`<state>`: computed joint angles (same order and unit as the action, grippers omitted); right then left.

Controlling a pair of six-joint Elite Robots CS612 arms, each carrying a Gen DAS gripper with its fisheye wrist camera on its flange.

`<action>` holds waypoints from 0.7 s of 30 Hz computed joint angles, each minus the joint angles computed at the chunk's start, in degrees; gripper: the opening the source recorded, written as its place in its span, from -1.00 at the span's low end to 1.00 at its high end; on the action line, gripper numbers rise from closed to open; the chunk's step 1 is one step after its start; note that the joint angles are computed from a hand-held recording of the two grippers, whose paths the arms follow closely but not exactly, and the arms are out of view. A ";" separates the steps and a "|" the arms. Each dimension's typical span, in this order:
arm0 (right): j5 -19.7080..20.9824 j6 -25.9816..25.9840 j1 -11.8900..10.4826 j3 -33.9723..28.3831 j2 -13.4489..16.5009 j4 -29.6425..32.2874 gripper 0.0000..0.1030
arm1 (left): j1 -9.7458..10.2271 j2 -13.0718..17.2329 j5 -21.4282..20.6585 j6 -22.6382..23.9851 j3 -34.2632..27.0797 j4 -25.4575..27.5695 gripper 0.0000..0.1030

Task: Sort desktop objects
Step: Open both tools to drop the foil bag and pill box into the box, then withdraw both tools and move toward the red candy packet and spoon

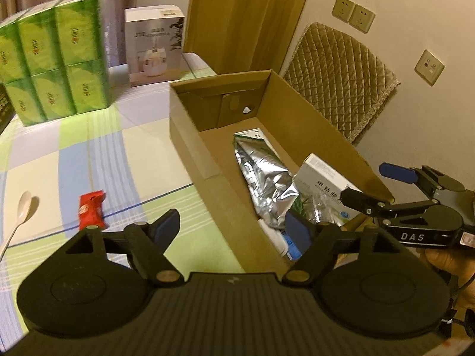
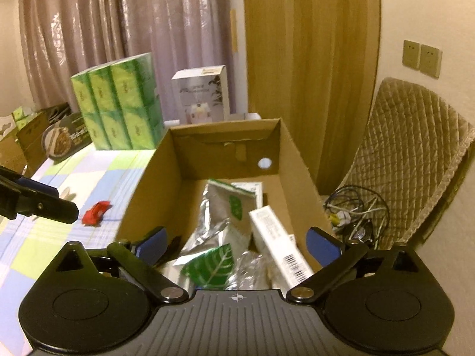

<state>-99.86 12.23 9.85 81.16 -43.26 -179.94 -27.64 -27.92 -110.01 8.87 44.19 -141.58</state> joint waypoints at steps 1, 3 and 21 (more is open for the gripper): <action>-0.04 -0.29 0.20 -0.12 0.00 0.25 0.95 | 0.19 -0.40 -0.04 -0.23 0.85 -0.53 0.46; -0.25 -0.84 0.68 -0.35 -0.06 0.79 0.96 | 0.63 -1.32 -0.05 -0.87 2.86 -1.92 0.50; 6.80 -6.74 5.42 -6.87 2.01 3.95 0.96 | 6.28 -7.16 5.70 -2.95 16.30 -11.74 0.67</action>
<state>-93.05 5.48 15.27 74.29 -41.25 -175.99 -21.36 -35.09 -104.31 5.92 60.50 -153.32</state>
